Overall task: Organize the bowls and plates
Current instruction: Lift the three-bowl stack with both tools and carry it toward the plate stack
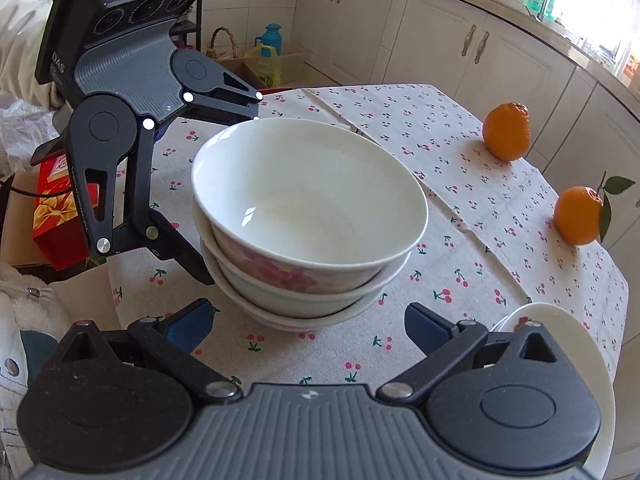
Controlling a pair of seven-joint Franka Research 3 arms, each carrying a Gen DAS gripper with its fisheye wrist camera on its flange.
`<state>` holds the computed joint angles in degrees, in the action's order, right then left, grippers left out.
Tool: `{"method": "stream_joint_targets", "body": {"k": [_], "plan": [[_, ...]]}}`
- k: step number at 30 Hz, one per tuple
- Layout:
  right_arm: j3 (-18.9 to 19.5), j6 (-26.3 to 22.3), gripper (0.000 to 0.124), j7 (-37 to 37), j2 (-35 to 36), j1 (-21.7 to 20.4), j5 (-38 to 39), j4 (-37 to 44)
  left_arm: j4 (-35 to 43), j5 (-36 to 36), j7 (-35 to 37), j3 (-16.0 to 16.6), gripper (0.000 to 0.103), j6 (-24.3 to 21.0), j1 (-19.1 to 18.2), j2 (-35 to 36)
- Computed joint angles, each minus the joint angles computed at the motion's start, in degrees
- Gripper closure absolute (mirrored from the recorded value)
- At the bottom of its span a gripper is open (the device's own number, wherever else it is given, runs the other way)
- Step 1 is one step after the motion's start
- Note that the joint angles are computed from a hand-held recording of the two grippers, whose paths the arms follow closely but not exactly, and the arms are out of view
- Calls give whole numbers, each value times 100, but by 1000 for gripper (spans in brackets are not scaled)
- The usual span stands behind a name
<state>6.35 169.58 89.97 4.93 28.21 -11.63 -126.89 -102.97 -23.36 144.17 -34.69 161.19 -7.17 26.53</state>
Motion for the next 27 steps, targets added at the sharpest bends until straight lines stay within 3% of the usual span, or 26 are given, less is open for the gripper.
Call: {"method": "stream_joint_targets", "body": {"k": [15,27], "plan": [[427,-438,28,-2964,265,-400,2403,414,799,180,429,268,7,-1054,-269,318],[446,-929,37,-4147,338,-422,3575,704,1108,26,763,415,15,-1523,-390,430]]}}
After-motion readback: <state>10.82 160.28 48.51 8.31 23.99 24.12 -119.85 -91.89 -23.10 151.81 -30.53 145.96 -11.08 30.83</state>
